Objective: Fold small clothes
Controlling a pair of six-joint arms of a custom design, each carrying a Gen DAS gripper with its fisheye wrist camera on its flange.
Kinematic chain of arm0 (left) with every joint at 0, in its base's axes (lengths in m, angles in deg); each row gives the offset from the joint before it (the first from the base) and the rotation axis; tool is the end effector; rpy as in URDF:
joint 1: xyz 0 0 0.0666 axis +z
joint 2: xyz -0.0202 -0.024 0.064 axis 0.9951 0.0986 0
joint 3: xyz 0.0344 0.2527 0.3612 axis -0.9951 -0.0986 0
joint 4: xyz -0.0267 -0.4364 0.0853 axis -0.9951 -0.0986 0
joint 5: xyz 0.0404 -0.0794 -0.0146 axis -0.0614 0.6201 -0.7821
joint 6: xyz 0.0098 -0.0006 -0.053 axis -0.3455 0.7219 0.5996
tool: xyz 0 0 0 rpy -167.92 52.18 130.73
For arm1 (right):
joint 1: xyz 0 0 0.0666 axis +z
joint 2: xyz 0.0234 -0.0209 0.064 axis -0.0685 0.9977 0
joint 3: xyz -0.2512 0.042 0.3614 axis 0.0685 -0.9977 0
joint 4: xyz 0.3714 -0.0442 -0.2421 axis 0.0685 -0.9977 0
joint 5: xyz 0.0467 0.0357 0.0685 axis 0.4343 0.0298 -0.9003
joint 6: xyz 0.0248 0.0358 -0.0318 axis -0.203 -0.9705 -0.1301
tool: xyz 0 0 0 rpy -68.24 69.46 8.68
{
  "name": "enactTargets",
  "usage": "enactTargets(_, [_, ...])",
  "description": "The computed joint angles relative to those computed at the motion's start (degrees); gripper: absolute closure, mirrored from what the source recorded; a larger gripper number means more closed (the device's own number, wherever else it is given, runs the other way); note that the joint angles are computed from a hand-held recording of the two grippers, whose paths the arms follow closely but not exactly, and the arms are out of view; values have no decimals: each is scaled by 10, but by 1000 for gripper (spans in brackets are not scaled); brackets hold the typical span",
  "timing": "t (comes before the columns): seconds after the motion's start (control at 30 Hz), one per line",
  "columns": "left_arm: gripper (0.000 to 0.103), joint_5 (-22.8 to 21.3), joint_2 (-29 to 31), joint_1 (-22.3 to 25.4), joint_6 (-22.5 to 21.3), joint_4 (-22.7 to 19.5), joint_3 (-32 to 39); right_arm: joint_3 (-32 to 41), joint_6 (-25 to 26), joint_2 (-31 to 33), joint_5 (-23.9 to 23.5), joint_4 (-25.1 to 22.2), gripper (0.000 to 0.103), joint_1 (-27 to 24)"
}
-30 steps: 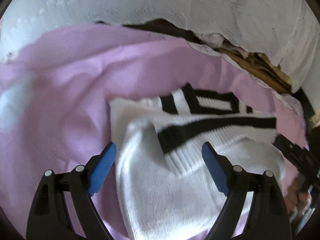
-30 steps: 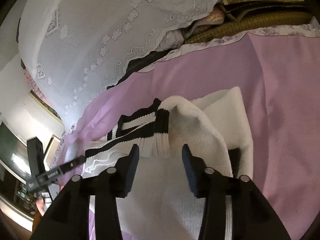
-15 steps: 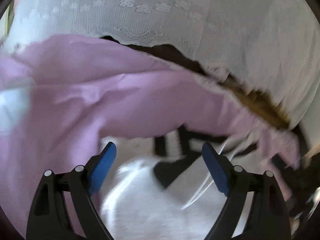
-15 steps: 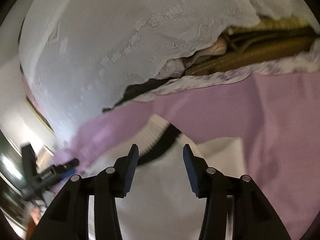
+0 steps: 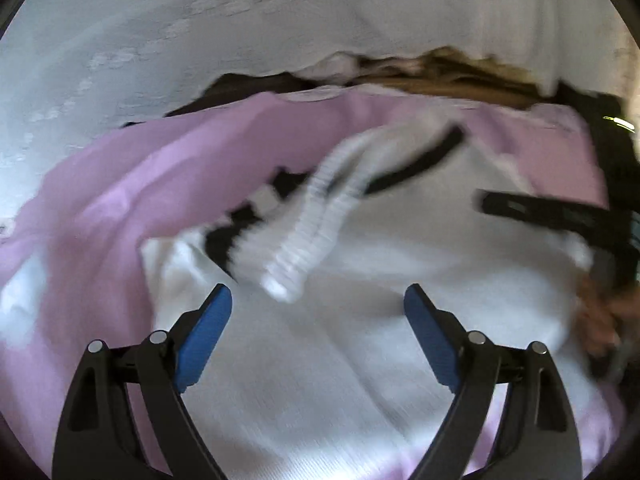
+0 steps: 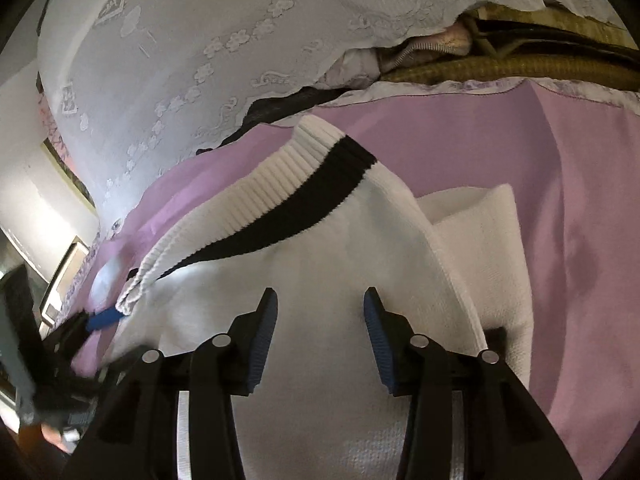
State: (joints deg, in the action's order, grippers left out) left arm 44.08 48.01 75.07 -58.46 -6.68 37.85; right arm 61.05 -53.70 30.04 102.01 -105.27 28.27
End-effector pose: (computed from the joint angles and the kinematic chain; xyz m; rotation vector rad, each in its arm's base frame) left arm 0.6131 -0.1177 0.4776 1.1226 2.1463 -0.4101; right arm 0.4307 0.2500 0.4706 0.7538 2.1616 0.2019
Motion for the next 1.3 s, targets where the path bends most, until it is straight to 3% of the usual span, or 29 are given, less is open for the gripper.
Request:
enactTargets(0.07, [16,-77,43,-14,90,12,57,-7,6,-2,24,14,57,7])
enactTargets(0.1, [10,-98,63,-16,137,1,88,-11,5,-4,35,18,57,10])
enactTargets(0.17, [10,-118,116,-7,262,-55,162,-22,3,-12,50,32,57,14])
enactTargets(0.2, [10,-118,127,-4,283,-76,174,-26,-2,-16,57,36,53,16])
enactTargets(0.23, [10,-105,130,-1,281,-88,174,-33,-9,-22,65,43,50,17])
enactTargets(0.33, [9,-144,80,-7,224,-12,88,-55,-28,-39,69,65,49,17])
enactTargets(0.37, [9,-142,68,-5,222,1,72,-59,-32,-42,70,69,49,16])
enactTargets(0.5, [6,-73,55,18,236,-24,59,-64,-40,-47,77,72,49,16])
enactTargets(0.63, [4,-55,56,28,219,-41,50,-71,-56,-52,71,70,49,12])
enactTargets(0.77, [5,-63,19,32,231,5,5,-81,-97,-67,132,54,49,34])
enactTargets(0.83, [5,-54,-10,38,224,40,-26,-87,-105,-78,174,52,49,53])
enactTargets(0.9, [5,-49,-25,40,218,54,-41,-87,-98,-82,187,51,49,64])
enactTargets(1.0, [4,-84,-14,39,217,26,-33,-73,-92,-70,186,23,49,77])
enactTargets(1.1, [4,-66,0,49,222,-5,-19,-54,-97,-51,137,-26,40,76])
enactTargets(1.23, [4,-92,-28,44,224,40,-45,-46,-98,-45,146,-48,40,84])
enactTargets(1.3, [5,-51,-38,47,221,54,-42,-49,-102,-46,152,-46,40,87])
